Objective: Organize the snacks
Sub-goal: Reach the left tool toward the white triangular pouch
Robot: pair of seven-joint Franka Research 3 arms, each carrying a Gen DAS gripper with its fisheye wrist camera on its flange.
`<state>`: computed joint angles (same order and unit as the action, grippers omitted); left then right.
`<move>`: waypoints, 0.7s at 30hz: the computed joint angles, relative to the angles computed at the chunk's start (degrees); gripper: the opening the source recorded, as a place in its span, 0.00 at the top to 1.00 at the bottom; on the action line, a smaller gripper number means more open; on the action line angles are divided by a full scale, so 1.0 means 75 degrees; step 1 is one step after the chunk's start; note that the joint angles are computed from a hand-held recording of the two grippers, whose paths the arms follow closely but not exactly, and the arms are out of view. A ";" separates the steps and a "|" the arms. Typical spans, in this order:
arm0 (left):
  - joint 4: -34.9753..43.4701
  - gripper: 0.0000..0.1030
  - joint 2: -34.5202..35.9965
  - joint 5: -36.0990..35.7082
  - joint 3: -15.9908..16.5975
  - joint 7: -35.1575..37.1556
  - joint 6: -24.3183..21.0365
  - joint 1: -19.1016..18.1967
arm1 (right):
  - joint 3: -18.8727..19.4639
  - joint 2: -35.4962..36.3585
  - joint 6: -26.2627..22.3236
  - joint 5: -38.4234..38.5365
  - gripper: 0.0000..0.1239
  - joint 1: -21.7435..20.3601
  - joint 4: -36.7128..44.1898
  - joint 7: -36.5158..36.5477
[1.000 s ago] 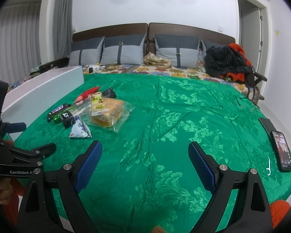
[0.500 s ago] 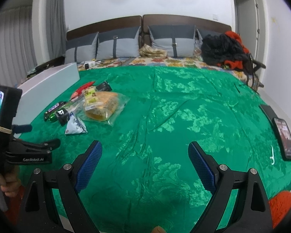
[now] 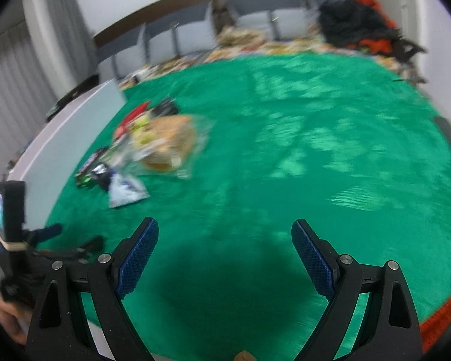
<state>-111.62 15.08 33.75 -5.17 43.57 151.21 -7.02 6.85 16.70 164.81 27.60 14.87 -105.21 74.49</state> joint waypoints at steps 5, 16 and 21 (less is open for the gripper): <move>-0.0148 0.00 0.0000 -0.0806 -0.0165 0.0495 0.0340 0.0290 | -0.0417 0.0809 -0.0775 -0.1060 0.25 0.0527 0.1166 0.0540; -0.0284 0.00 0.0024 -0.0314 0.0136 0.0107 0.0874 0.0132 | -0.1200 0.0649 -0.0461 -0.3143 0.25 0.0777 0.0391 0.2061; -0.0209 0.00 0.0063 -0.0535 -0.0002 0.0333 0.0772 0.0248 | -0.1209 0.0483 0.0104 -0.3363 0.25 0.0745 -0.0046 0.2235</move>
